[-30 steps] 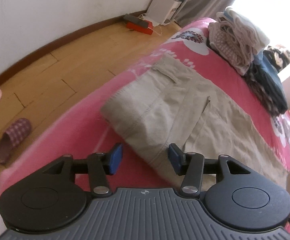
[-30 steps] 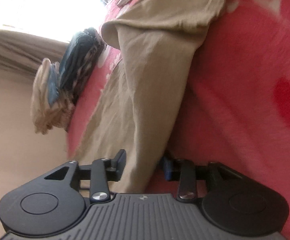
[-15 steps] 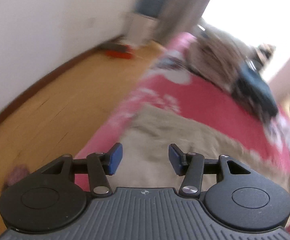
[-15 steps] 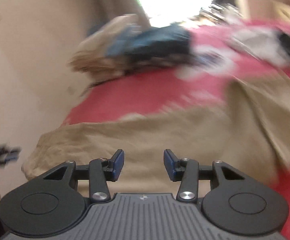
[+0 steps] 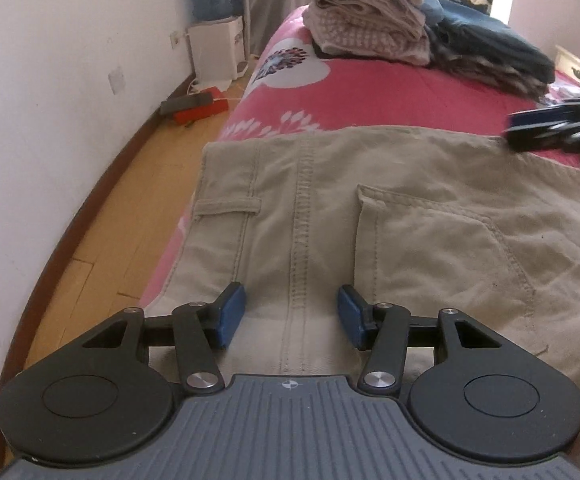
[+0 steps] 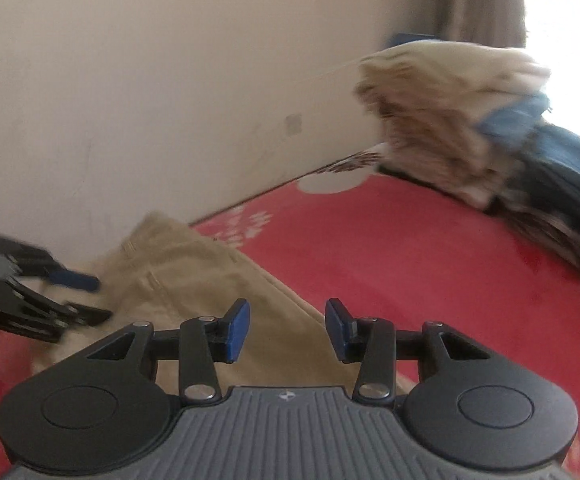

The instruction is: Fold clothes

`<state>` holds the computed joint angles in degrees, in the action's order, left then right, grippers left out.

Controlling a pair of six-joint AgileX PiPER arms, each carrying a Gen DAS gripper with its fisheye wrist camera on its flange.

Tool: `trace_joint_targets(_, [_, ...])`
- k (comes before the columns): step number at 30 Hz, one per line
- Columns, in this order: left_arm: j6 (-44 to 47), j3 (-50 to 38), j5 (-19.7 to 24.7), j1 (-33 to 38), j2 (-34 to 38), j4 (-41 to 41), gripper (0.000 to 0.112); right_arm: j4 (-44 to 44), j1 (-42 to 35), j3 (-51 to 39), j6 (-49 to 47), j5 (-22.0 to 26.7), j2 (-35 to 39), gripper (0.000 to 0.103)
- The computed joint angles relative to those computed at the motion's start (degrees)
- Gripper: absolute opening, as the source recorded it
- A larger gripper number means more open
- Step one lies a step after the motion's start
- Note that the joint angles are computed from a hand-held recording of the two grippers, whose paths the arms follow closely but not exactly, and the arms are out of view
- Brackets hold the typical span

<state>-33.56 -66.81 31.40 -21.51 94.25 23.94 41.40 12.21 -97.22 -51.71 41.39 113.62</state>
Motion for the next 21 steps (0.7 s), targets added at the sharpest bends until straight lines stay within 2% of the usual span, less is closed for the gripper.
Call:
trace_joint_targets(3, [-0.8, 0.5, -0.8, -0.2, -0.3, 1.0, 0.052, -5.8, 3.0, -3.1, 1.1, -0.1, 3.8, 0.044])
trace_joint_targets(5, [-1.3, 0.9, -1.2, -0.3, -0.6, 1.4, 0.052, -9.8, 5.1, -1.1, 0.7, -3.0, 3.5, 0.037])
trace_joint_targets(8, [-2.1, 1.3, -1.9, -0.3, -0.5, 2.5, 0.052, -14.8, 7.7, 5.1, 0.8, -9.9, 0.7, 0.002])
trace_joint_targets(11, [-3.0, 1.5, -1.9, -0.6, -0.6, 3.5, 0.052, -21.9, 10.2, 9.5, 4.5, -17.0, -1.2, 0.0])
trace_joint_targets(14, [-1.8, 1.0, -1.3, -0.4, -0.6, 2.5, 0.052, -32.8, 12.0, 9.0, 14.6, -21.1, 1.1, 0.0])
trace_joint_targets(17, [1.3, -0.7, 0.6, -0.1, -0.3, -0.1, 0.052, -35.6, 12.2, 10.7, 18.4, -25.5, 2.1, 0.0])
trace_joint_targets(20, [4.8, -4.3, 5.4, -0.1, -0.4, -2.1, 0.052, -36.7, 11.2, 11.8, 24.1, -24.4, -0.6, 0.0])
trace_joint_targets(21, [4.6, -5.0, 6.2, -0.3, -0.8, -1.5, 0.052, -34.4, 10.1, 13.6, 23.8, -24.7, -2.6, 0.001])
